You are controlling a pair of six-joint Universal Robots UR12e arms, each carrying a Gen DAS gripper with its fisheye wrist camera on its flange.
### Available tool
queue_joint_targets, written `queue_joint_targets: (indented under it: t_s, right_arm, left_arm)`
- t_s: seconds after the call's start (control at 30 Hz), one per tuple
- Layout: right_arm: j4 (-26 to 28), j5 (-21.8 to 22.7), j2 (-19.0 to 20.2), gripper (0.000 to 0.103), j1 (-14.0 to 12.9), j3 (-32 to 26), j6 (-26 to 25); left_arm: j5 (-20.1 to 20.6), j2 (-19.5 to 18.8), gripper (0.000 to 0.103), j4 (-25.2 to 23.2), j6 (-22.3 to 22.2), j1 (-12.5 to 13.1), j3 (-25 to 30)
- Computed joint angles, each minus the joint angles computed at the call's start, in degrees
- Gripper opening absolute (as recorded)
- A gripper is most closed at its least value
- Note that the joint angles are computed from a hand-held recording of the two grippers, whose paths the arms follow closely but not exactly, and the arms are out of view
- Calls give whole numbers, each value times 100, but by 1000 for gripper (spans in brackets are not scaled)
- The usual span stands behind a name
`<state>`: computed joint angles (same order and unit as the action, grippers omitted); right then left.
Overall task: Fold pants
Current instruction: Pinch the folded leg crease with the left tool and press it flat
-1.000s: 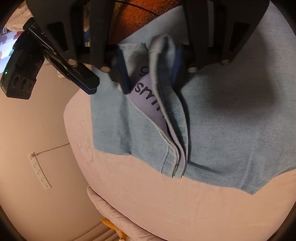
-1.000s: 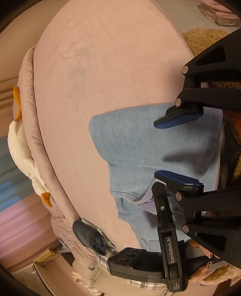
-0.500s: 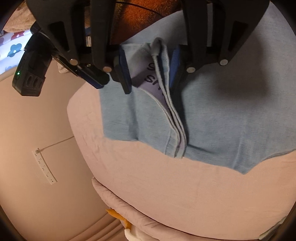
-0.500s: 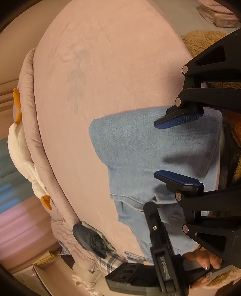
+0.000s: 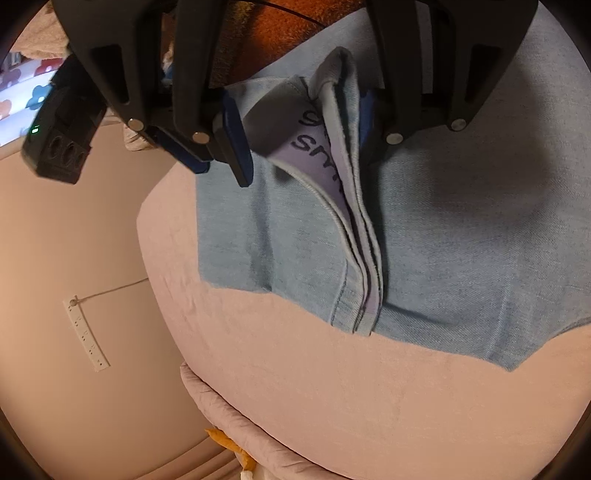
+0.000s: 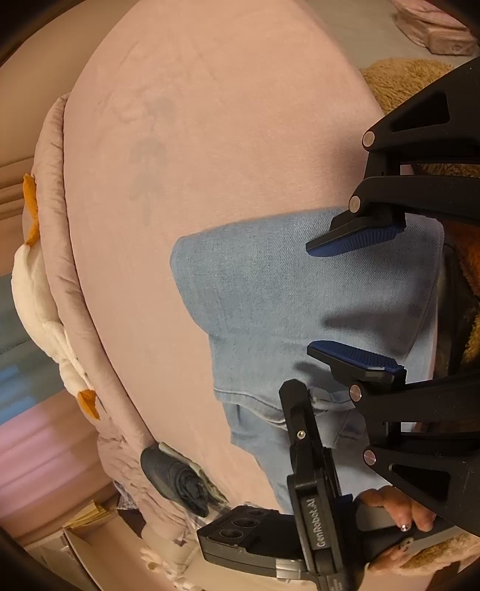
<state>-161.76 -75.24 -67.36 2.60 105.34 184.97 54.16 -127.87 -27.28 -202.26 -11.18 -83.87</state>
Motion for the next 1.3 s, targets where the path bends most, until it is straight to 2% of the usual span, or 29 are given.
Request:
queue_joint_targets:
  t_s: [0.1, 0.2, 0.3, 0.37, 0.4, 0.43, 0.47, 0.53, 0.63, 0.73, 0.87, 0.93, 1.1, 1.3]
  right_arm:
    - [21, 15, 6, 47, -22, 2, 1]
    - [49, -82, 13, 47, -7, -9, 39]
    - [55, -89, 10, 47, -5, -8, 31]
    - [74, -80, 11, 47, -7, -15, 47]
    - [80, -75, 9, 47, -10, -14, 49]
    - [83, -73, 8, 47, -13, -13, 52]
    - [86, -67, 5, 47, -16, -11, 56]
    - [96, -91, -13, 47, -11, -6, 51]
    - [-15, -135, -44, 47, 3, 20, -2]
    - [-136, -250, -71, 47, 45, 39, -35]
    - [-5, -286, 7, 47, 88, -42, -31]
    - [97, -320, 50, 47, 124, -93, -41]
    - [273, -498, 134, 47, 204, -190, -127]
    - [405, -322, 170, 50, 104, -230, 9]
  left_arm:
    - [-175, -18, 50, 13, -41, 27, 56]
    - [15, 1, 52, -3, 132, -13, 93]
    - [334, -57, 49, -311, 181, -92, 206]
    - [525, -54, 32, -240, 197, -113, 158]
    - [713, -32, 12, -223, 187, -133, 129]
    - [854, 2, 9, -261, 153, -129, 94]
    - [755, 24, 8, -146, -19, -94, 23]
    - [685, 146, 7, 149, -215, -24, -184]
    - [1038, 415, 7, 590, -169, -20, -489]
    - [1313, 673, 7, 749, -32, 4, -803]
    - [1803, 775, 8, 415, 70, -11, -959]
    - [1757, 742, 10, 165, 47, 32, -973]
    - [1880, 679, 13, 75, 121, 11, -917]
    - [1948, 643, 13, 76, 130, -1, -876]
